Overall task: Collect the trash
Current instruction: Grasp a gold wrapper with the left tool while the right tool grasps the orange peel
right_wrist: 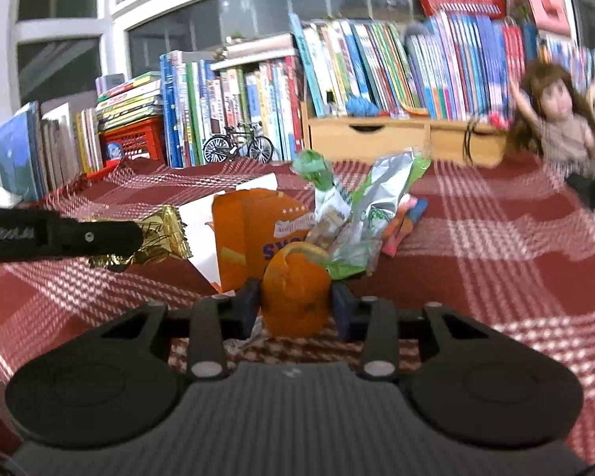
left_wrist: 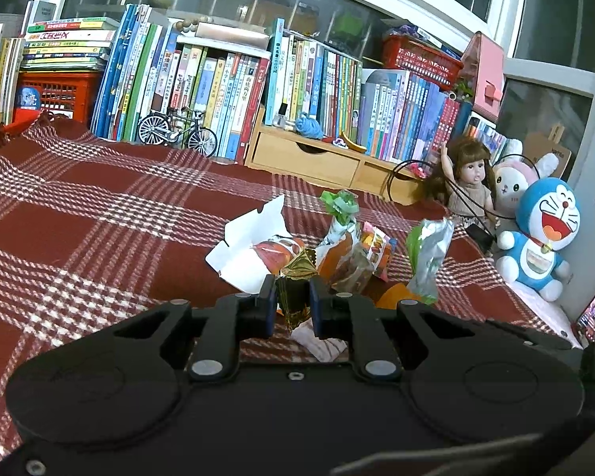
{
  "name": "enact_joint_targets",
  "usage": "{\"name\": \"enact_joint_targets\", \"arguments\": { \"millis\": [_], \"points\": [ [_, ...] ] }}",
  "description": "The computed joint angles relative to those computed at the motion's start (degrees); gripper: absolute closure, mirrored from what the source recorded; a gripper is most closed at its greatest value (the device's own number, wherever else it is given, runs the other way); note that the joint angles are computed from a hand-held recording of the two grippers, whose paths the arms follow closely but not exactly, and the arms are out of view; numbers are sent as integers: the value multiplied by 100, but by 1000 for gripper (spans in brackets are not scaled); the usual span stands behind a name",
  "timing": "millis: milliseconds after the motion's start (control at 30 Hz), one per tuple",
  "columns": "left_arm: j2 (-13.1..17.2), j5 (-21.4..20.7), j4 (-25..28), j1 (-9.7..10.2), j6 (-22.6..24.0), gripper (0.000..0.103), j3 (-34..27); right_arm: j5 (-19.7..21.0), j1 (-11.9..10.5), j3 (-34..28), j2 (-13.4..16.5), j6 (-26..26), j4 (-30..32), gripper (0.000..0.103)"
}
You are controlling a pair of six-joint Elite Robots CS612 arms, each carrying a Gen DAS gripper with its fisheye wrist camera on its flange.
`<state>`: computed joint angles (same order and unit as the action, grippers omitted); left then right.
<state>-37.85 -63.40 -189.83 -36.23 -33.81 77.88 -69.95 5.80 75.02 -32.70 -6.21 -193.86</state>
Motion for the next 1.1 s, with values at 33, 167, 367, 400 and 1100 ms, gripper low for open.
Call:
{"name": "enact_joint_targets", "arguments": {
  "millis": [33,167,367,400,1100],
  "points": [
    [-11,0,12,-4,-7,87,16,-53,10,26,-14,-164,-27,52],
    [-25,2,38,-15,0,87,50,-250,30,156,-51,-542,-202,37],
    [-24,-3,97,-26,-23,87,59,-369,31,283,-77,-592,-340,36],
    [-25,-1,101,-28,-26,87,61,-355,36,292,-75,-632,-375,36],
    [-49,-80,17,12,-156,87,199,666,-37,-522,156,-220,1422,61]
  ]
}}
